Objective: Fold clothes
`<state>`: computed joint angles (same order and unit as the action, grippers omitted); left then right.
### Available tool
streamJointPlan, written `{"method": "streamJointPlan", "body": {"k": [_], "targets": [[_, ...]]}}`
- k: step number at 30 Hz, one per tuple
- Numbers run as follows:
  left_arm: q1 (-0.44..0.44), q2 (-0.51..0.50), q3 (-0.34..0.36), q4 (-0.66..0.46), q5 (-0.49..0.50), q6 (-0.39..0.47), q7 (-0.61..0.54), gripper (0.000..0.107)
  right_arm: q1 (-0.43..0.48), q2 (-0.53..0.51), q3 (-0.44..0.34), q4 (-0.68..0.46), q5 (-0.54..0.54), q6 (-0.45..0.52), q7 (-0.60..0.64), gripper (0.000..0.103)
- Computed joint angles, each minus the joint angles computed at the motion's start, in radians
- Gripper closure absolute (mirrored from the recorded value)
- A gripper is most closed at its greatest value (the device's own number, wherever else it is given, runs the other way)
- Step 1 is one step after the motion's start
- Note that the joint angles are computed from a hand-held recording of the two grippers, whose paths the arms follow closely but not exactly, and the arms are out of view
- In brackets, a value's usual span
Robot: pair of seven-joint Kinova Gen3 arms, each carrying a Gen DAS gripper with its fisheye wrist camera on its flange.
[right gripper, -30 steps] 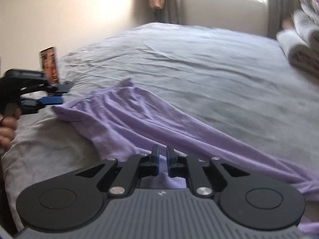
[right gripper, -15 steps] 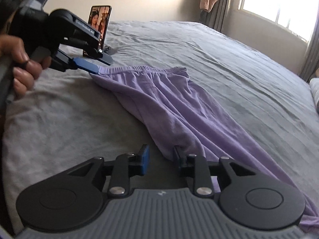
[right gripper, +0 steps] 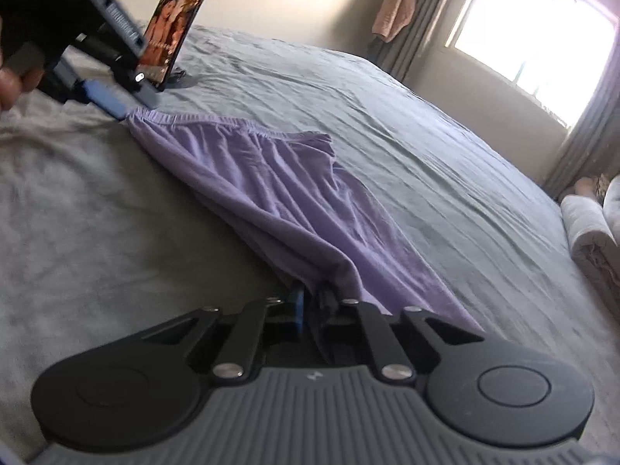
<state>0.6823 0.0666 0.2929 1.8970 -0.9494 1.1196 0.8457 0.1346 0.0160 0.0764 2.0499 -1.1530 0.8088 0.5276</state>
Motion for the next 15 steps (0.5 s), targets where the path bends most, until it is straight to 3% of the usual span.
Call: {"method": "streamJointPlan", "body": {"k": [2,7,13,15], "targets": [[-0.002,-0.006,0.0,0.005,0.01,-0.005,0.001,0.072,0.054,0.008,-0.036,-0.031,0.035,0.048,-0.051,0.1],[-0.016,-0.014,-0.002,0.016,0.039,-0.023,0.009,0.071,0.286,0.045,-0.199,-0.152,0.142,0.251,-0.206,0.102],[-0.027,-0.02,0.0,0.05,-0.004,-0.067,0.076,0.074,0.564,0.11,-0.448,-0.294,0.237,0.495,-0.398,0.102],[-0.031,-0.018,0.0,0.052,-0.011,-0.072,0.085,0.079,0.646,0.157,-0.541,-0.35,0.273,0.576,-0.459,0.102]]}}
